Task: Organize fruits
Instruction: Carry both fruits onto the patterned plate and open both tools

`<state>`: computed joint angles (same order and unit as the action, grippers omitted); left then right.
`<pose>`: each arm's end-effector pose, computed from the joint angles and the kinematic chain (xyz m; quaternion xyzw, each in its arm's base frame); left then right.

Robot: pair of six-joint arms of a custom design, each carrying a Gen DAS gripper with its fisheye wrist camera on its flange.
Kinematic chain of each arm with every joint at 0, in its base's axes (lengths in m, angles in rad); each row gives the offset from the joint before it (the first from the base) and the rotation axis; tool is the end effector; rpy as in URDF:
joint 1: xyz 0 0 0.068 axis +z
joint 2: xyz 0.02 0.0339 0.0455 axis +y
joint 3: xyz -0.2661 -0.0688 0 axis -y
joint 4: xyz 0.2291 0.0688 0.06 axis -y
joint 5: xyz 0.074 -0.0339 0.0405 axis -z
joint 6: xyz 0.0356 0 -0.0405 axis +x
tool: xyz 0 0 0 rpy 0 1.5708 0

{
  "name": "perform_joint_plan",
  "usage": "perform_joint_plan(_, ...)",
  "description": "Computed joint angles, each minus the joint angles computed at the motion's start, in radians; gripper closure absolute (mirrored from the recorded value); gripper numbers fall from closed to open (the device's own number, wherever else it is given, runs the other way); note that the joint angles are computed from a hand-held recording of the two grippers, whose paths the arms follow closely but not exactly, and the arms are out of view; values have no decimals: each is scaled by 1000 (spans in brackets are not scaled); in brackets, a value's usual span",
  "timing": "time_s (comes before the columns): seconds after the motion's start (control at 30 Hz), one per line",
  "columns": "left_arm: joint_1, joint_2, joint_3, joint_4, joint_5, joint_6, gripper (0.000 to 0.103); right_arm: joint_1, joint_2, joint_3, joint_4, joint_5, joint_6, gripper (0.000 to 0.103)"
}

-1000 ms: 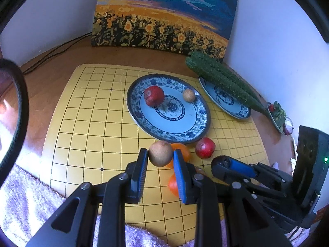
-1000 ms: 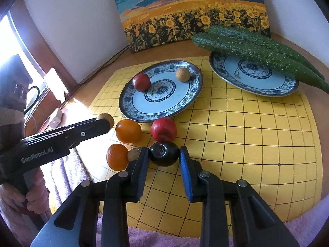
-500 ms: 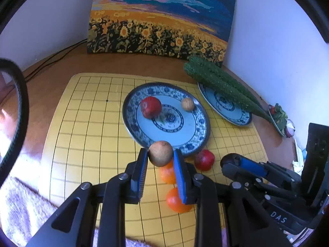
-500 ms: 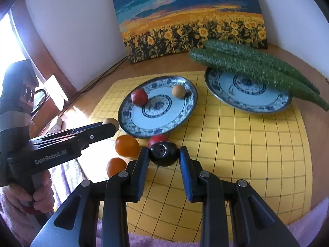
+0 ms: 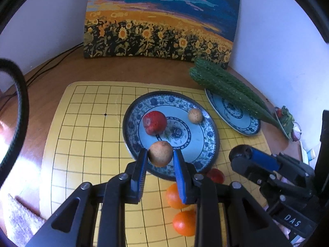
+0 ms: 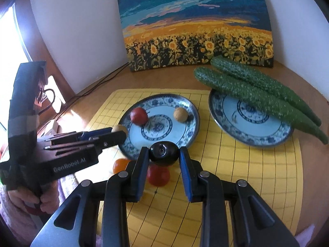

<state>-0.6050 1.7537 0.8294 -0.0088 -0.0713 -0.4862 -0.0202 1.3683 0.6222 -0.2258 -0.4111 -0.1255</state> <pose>0.2642 -0.1796 0.1404 0.0452 0.9480 -0.1336 0.2854 0.2358 0.0095 0.1746 -0.1094 0.9309 0.1735 0.3022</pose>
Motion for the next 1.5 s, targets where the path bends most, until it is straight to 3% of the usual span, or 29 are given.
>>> perform_joint_plan(0.57, 14, 125, 61, 63, -44, 32, 76, 60, 200, 49, 165, 57, 39, 72)
perform_joint_plan(1.23, 2, 143, 65, 77, -71, 40, 76, 97, 262, 52, 225, 111, 48, 72)
perform_joint_plan(1.5, 4, 128, 64, 57, -58, 34, 72, 87, 239, 48, 221, 96, 55, 59)
